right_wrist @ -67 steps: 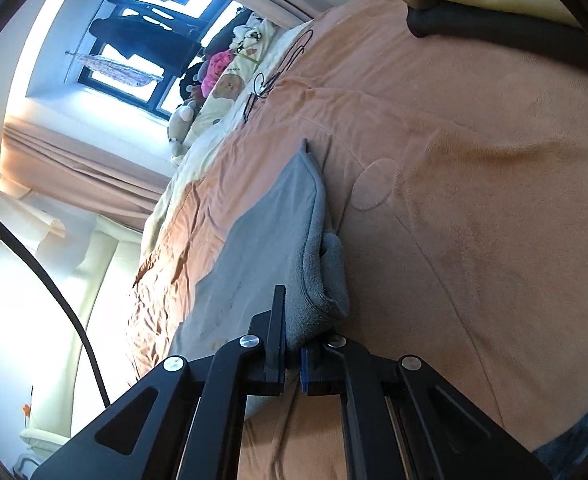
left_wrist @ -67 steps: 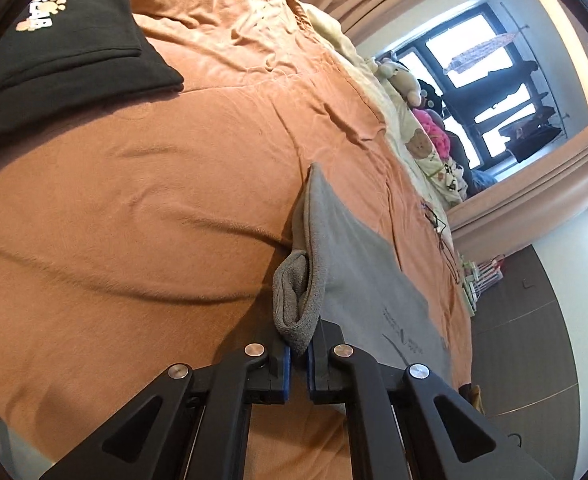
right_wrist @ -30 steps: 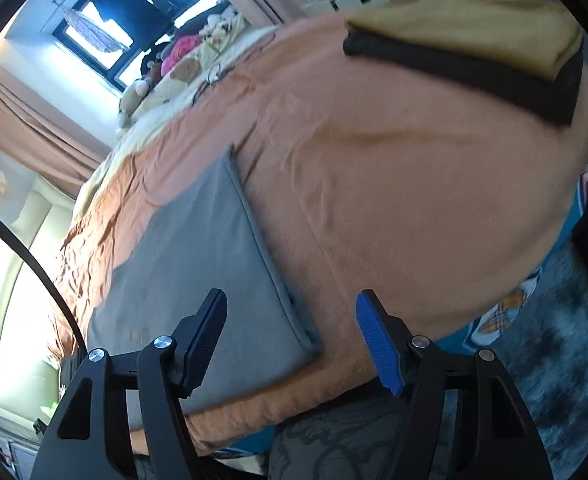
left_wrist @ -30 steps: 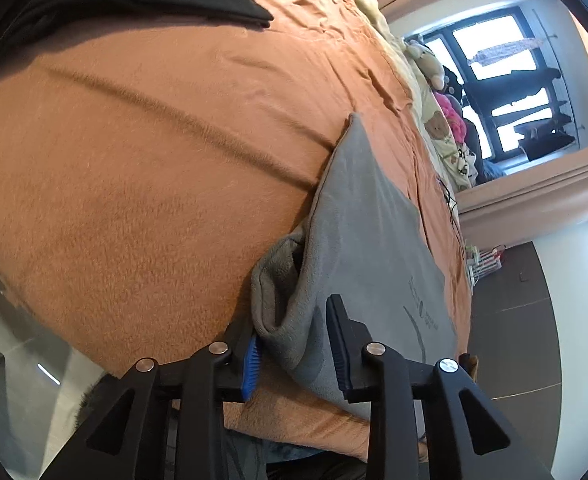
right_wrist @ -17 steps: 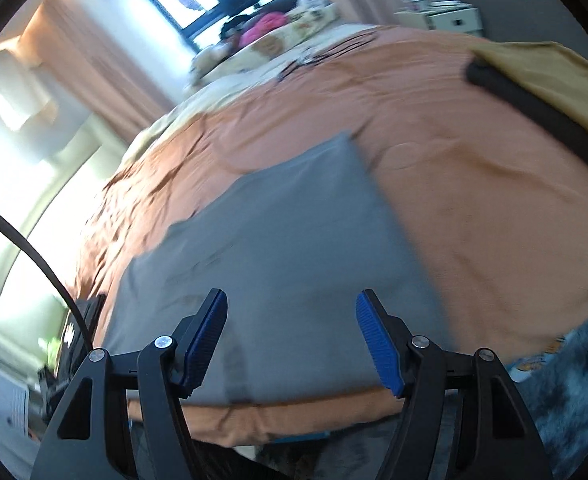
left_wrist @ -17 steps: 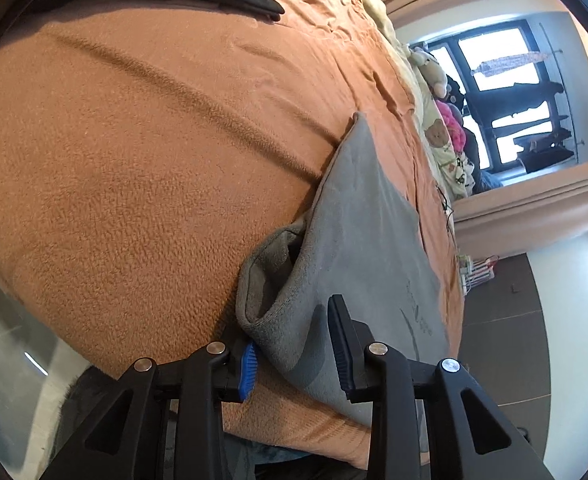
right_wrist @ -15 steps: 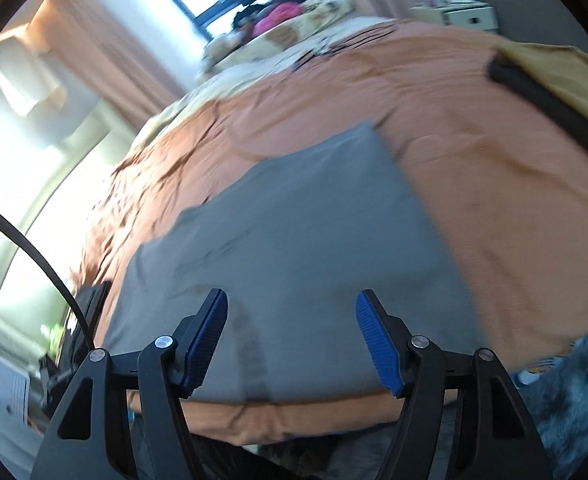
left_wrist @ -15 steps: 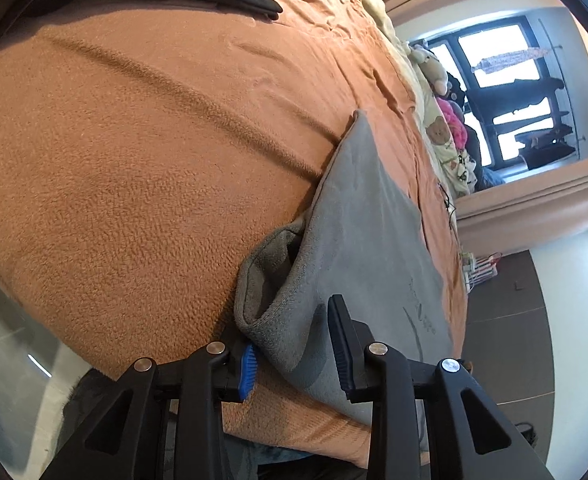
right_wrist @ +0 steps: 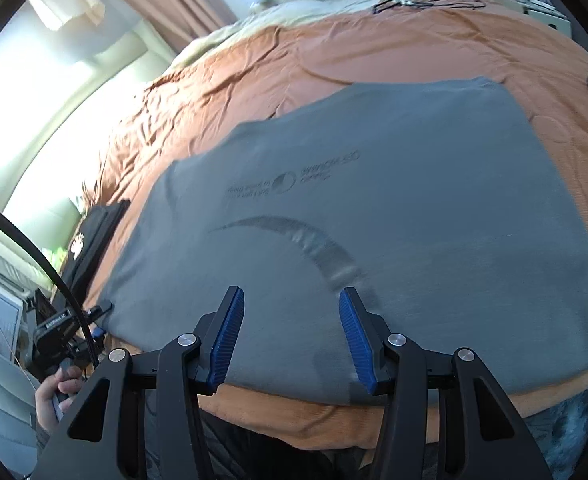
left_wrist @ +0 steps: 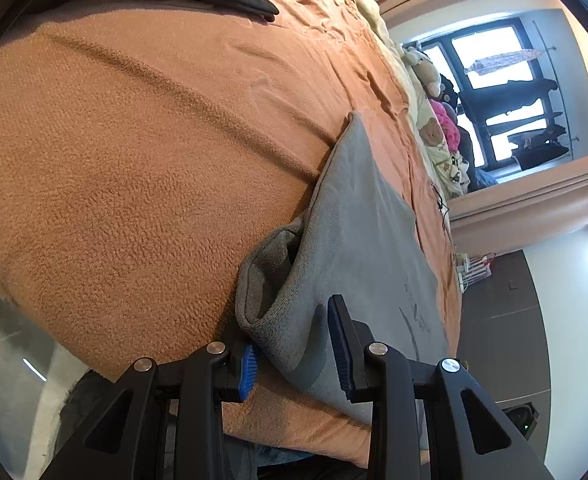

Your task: Fold small clothes

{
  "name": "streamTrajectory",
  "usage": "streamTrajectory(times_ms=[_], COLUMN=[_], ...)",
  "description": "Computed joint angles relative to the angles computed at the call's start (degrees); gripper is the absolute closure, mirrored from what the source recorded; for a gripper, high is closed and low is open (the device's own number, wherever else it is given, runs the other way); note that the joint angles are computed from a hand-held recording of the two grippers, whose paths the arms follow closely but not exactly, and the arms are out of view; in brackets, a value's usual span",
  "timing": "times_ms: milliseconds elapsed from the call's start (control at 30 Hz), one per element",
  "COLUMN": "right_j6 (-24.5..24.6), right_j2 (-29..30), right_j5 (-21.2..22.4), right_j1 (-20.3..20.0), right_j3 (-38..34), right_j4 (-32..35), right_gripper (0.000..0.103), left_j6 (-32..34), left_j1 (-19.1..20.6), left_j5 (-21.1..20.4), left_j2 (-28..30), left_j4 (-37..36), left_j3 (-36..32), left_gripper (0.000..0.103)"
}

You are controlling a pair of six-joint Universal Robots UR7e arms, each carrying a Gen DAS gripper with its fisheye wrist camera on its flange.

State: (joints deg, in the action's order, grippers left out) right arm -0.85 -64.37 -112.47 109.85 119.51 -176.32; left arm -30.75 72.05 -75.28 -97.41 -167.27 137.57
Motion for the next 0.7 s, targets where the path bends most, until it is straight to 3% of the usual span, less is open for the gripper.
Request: streamTrajectory(times_ms=[233, 333, 467, 700], right_j6=[0.0, 0.9, 0.0, -0.2], right_j2=[4.0, 5.1, 5.9, 7.1], right_j5=[-2.0, -2.3, -4.0, -4.3], right_j1=[1.5, 1.5, 2.0, 2.4], right_j3=[-4.3, -6.2, -7.7, -11.0], right_j4=[6.3, 12.0, 15.5, 19.4], right_gripper=[0.056, 0.058, 0.062, 0.082], left_j6=[0.3, 0.2, -0.4, -2.1], left_j1=[0.8, 1.0, 1.4, -0.4], left_j5=[-1.2, -1.2, -1.7, 1.1], left_j2=[-0.3, -0.7, -1.2, -1.8], left_j4=[-1.0, -1.4, -3.3, -3.1], left_j3=[0.5, 0.9, 1.8, 2.7], left_gripper=[0.071, 0.082, 0.086, 0.086])
